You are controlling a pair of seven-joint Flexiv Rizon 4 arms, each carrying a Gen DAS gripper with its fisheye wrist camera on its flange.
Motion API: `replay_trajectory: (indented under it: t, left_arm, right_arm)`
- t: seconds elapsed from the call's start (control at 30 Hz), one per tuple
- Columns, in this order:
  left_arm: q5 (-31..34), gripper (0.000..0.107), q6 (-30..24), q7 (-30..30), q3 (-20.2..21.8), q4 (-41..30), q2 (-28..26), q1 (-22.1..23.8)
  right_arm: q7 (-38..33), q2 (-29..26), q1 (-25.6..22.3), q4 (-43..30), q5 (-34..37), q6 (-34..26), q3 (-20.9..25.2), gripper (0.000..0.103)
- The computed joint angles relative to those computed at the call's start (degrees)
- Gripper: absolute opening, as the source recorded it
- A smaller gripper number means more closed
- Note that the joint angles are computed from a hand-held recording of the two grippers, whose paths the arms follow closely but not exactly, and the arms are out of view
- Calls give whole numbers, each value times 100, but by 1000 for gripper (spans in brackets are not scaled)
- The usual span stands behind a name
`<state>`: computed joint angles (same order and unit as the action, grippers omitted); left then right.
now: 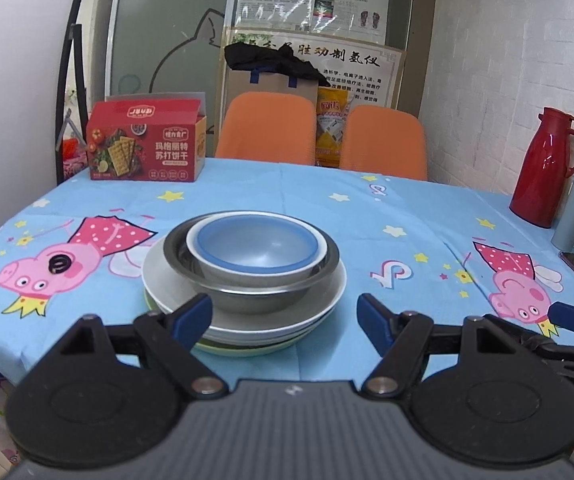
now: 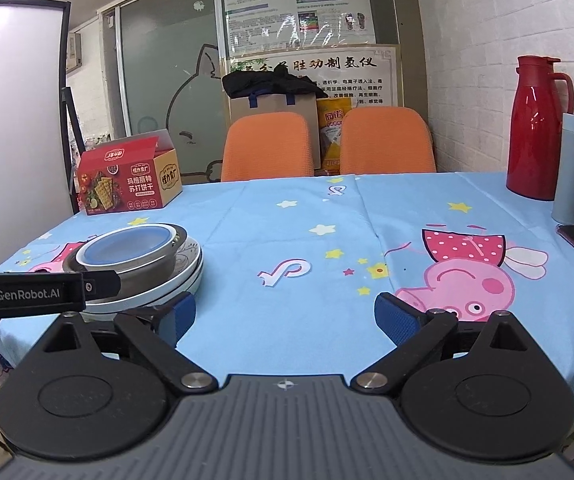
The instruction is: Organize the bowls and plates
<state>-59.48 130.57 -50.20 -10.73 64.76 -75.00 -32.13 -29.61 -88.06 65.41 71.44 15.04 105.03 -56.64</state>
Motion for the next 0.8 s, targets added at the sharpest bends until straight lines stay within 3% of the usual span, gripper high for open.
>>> replay_trajectory:
  t: [0.2,0.57,0.8]
  left_arm:
    - [127,73,270,-70,7,242,-5,-54]
    - [473,73,487,-364,-124,780,77,-43]
    - [710,73,878,-557,-2,1096,180,-162]
  right_arm:
    - [-61,-62,164,152,146,113,16,103]
    - [-404,57,384,579,499,412,438,103]
    - [-708,1,671,808,1068,615,340,103]
